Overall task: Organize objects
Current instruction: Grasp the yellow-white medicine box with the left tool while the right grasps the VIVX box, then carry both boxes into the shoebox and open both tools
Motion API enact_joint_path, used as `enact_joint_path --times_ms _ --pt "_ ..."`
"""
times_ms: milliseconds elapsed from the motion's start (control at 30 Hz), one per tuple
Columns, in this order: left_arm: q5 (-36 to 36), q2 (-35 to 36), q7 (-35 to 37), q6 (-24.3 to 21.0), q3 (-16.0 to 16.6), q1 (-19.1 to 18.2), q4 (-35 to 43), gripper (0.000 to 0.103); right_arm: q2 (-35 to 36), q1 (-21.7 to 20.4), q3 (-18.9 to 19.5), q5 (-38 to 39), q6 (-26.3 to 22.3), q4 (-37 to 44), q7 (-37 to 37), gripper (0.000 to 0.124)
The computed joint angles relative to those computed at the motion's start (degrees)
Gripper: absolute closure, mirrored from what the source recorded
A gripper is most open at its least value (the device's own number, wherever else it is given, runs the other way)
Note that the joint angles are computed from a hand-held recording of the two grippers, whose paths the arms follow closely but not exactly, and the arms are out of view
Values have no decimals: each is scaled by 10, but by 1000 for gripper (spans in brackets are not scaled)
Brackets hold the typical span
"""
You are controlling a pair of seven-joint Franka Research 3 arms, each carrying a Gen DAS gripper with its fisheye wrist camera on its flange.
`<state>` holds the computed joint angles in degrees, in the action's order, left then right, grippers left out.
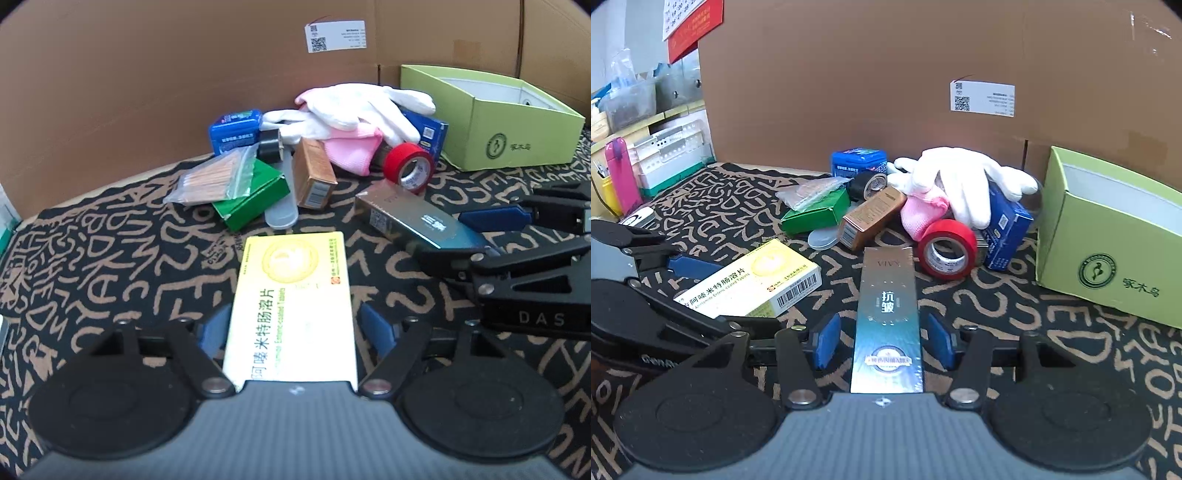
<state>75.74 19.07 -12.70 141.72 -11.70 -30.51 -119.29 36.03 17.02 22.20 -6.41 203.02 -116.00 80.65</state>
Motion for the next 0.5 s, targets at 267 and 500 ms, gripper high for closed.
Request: enact_joint_path --times_ms 267,500 --pt "1 -1 -1 3 -2 0 0 36 15 -21 20 -9 -20 14 -10 81" --pt "-11 -18 -9 13 -3 0 5 37 23 -107 85 -77 17 -13 33 81"
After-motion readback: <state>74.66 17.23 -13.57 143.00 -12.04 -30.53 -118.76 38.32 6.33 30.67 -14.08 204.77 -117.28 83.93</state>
